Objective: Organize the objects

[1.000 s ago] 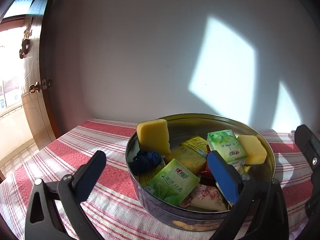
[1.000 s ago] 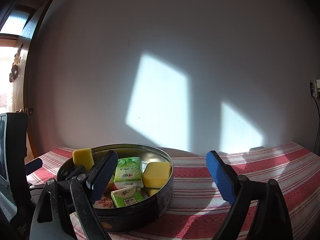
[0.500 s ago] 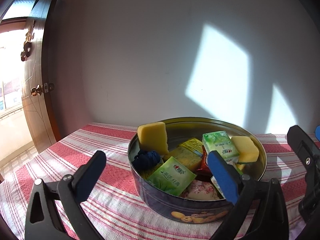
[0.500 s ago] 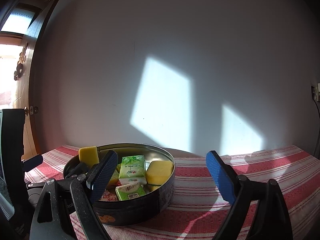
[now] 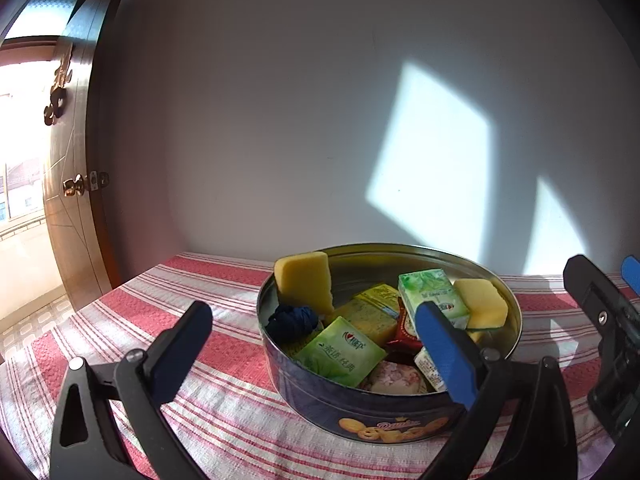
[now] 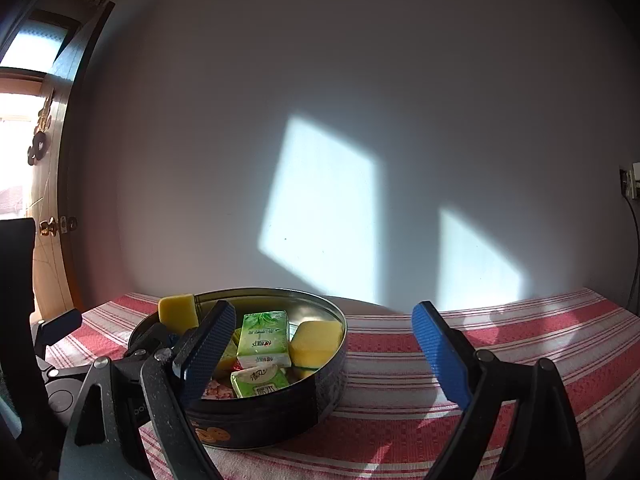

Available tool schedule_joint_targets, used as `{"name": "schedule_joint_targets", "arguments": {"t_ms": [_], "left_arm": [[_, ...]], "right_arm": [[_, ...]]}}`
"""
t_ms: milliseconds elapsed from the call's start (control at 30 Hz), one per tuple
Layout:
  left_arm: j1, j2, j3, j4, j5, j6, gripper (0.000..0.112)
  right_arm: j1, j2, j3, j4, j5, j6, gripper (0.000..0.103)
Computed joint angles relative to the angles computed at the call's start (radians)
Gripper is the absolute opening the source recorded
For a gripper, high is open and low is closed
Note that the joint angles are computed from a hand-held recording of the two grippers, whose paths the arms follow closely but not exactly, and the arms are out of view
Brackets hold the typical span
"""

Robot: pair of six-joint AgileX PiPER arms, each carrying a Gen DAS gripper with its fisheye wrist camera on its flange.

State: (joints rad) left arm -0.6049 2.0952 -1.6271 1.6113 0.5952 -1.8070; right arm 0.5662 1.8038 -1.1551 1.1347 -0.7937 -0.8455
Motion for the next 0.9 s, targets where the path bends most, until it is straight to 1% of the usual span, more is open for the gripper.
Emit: {"name": "schedule_joint_targets", "arguments": {"t_ms": [267, 500, 700, 900], "left_arm": [[-0.008, 0.007, -0.015, -0.018, 0.012, 0.034, 0.103], [-0.001, 0.01, -0.026, -0.061, -0.003, 0.071, 0.103], [0.001, 0.009, -0.023, -0.059, -0.008, 0.068, 0.103], [0.003, 0.009, -0.028, -0.083, -0.013, 0.086, 0.103]], "right_arm": [[0.005, 0.007, -0.011, 0.013, 0.0, -0.017, 0.092], [0.004, 0.008, -0.01, 0.016, -0.005, -0.02, 0.092], [0.005, 0.008, -0.011, 0.016, -0.004, -0.027, 0.092], [0.008, 0.016, -0.031, 0.057, 0.004, -0.064, 0.092]]}}
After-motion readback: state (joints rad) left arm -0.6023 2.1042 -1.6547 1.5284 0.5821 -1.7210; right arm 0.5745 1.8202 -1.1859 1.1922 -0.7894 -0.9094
